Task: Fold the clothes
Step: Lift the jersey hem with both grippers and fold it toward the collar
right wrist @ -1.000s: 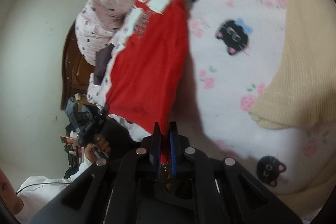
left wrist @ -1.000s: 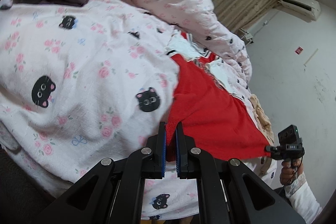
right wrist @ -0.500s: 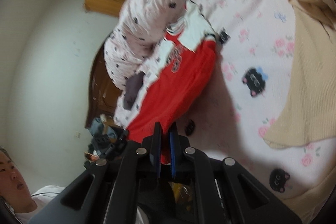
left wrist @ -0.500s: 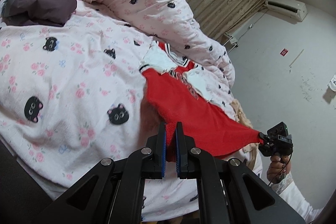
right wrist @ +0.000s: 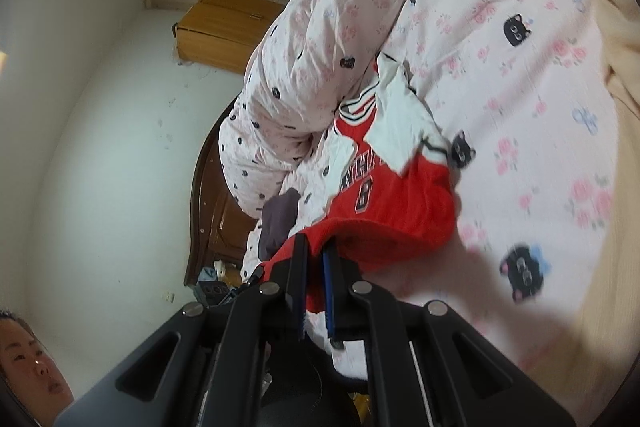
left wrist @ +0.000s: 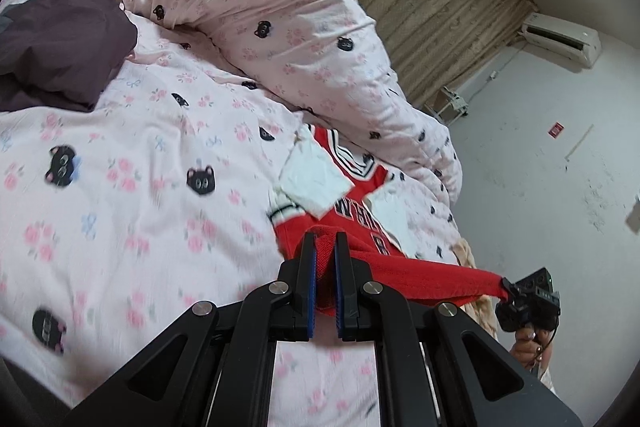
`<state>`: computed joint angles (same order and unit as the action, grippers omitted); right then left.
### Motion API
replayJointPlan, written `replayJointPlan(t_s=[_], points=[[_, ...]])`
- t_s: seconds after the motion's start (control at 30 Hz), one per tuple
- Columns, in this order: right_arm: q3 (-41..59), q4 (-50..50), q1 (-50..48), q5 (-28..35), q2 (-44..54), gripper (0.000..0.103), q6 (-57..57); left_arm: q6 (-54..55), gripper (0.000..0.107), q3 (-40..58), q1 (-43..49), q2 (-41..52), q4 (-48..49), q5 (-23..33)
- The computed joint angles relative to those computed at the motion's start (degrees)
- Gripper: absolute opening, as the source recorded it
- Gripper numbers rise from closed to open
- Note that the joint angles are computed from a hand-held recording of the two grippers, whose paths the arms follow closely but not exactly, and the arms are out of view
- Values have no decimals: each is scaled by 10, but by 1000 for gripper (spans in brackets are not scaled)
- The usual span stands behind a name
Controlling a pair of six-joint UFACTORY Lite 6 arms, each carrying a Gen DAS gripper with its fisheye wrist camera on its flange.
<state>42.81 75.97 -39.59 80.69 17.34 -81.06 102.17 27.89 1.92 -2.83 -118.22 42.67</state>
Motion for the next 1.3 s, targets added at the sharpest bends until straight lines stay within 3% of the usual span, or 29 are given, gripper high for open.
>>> replayJointPlan(t_s=[0.47, 0.7, 1.03, 1.3], points=[[166, 105, 102, -48, 140, 7, 55, -17, 6, 219, -10, 206, -18, -11], [267, 151, 130, -53, 206, 7, 87, -65, 6, 369, -34, 310, 13, -49], [502, 203, 172, -90, 379, 7, 179, -181, 6, 617, -48, 494, 111, -109], [667, 185, 189, -125, 488, 7, 255, -335, 6, 825, -56, 634, 245, -131]])
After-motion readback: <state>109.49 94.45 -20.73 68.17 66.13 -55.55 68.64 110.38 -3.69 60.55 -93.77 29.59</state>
